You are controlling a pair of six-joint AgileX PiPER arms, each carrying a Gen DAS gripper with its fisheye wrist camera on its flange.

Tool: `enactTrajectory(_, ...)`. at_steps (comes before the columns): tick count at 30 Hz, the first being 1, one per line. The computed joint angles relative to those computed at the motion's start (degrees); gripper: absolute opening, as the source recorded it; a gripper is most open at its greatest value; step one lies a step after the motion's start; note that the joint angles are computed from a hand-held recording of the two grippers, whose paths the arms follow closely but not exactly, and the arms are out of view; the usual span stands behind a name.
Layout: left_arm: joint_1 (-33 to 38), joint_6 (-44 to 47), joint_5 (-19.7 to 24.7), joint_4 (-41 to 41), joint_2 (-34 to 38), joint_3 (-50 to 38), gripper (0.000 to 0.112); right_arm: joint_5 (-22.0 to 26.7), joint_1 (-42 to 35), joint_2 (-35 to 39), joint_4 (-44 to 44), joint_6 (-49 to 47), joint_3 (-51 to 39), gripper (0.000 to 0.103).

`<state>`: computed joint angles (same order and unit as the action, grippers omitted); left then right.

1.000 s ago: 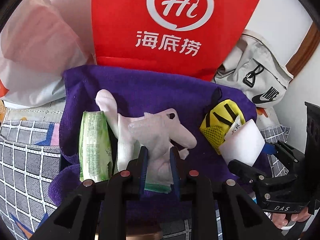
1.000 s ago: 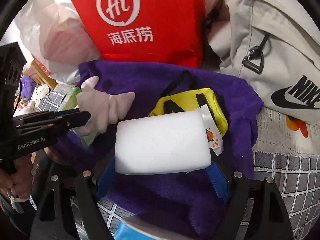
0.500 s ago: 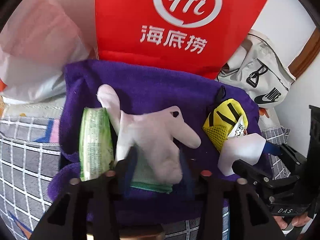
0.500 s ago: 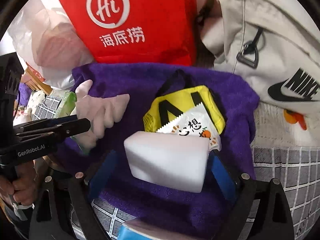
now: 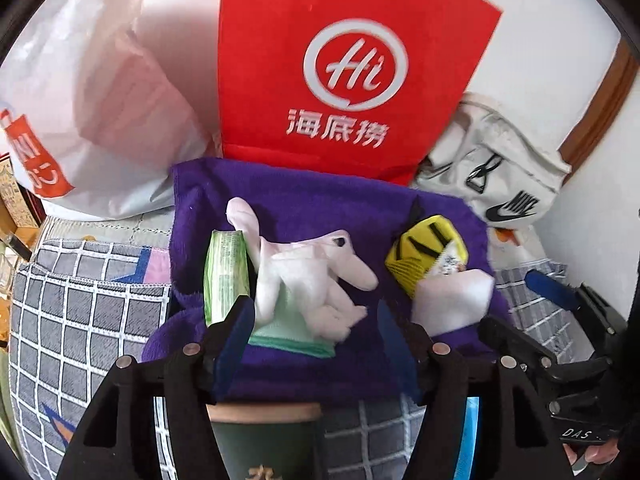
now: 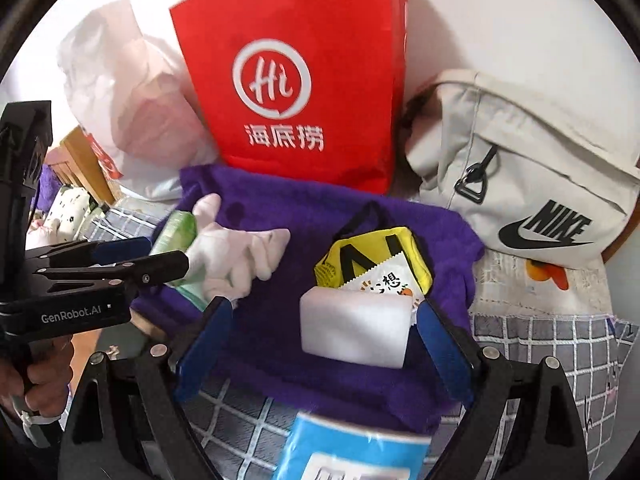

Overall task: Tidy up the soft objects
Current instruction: 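Move both open tools back toward the remaining items on the bed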

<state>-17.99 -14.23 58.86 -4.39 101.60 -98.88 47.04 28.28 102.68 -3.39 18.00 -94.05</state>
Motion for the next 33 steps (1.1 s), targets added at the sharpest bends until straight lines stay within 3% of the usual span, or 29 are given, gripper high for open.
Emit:
enactTrajectory(6,-1.6,-1.5,0.0,0.8,-7.1,4.9,0.062,0.2,3.0,-8.1,-2.2,3.8,7.2,0.093)
enactTrajectory(12,-5.4,-5.3,-0.6,4.0,-16.9,13.1,0.062,-0.9,8.4,-19.1,-6.5,12.7,17.0,0.093)
enactTrajectory(16,-8.7,-9.3,-0.3,6.9,-23.4,18.4,0.062,0.8,14.0,-25.4,-12.4,20.6,21.5,0.093)
enactTrajectory(20,-12.7,-14.6,0.0,10.7,-29.6,24.0,0.062,4.1,21.7,-30.4,-21.1,30.5,24.7,0.093)
enactTrajectory(24,-17.2,-20.2,0.9,14.0,-34.1,28.3,0.062,10.6,31.5,-33.6,-30.4,40.8,26.4,0.093)
enactTrajectory(33,-27.4,-31.7,3.8,21.0,-40.6,34.9,0.062,20.0,48.2,-36.6,-39.8,54.0,29.9,0.093)
